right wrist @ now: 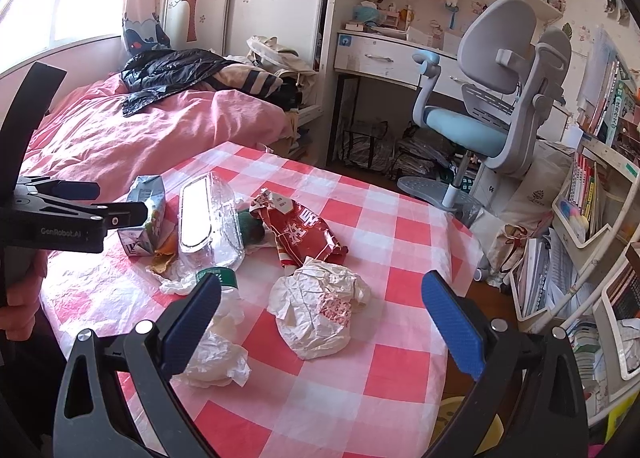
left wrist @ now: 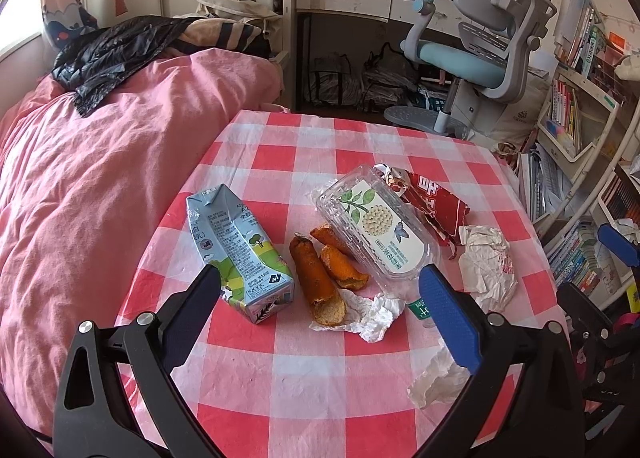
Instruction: Collect trash
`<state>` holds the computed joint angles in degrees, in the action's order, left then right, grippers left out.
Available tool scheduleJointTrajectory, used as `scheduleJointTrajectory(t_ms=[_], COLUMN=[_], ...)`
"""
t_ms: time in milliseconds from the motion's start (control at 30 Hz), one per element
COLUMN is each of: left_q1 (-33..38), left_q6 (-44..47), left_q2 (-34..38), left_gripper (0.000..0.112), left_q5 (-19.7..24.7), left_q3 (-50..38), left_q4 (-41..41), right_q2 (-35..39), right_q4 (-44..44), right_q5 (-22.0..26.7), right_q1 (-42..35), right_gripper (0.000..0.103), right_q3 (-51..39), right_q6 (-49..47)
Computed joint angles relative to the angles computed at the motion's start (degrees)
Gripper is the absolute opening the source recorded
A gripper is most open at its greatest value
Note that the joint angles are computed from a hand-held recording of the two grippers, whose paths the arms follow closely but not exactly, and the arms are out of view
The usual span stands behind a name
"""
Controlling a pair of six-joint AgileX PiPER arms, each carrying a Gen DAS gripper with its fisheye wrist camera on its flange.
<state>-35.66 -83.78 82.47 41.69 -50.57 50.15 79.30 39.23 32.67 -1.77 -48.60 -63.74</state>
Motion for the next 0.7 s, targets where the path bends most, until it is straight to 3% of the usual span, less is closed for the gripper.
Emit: scheduleJointTrajectory(t_ms=[700], left_q1=[0.1], left_q6=[-1.0], left_q2=[0.3], left_gripper=[0.096], left_q5=[-0.4], left_q3=[0.4], left_q4=[0.1], right_q2=[-0.6], right_q4=[-1.4], right_q5=[-0.9], right_q1=[1.7], right_gripper=[0.097], right_q3=[0.8], right_q6=[2.1])
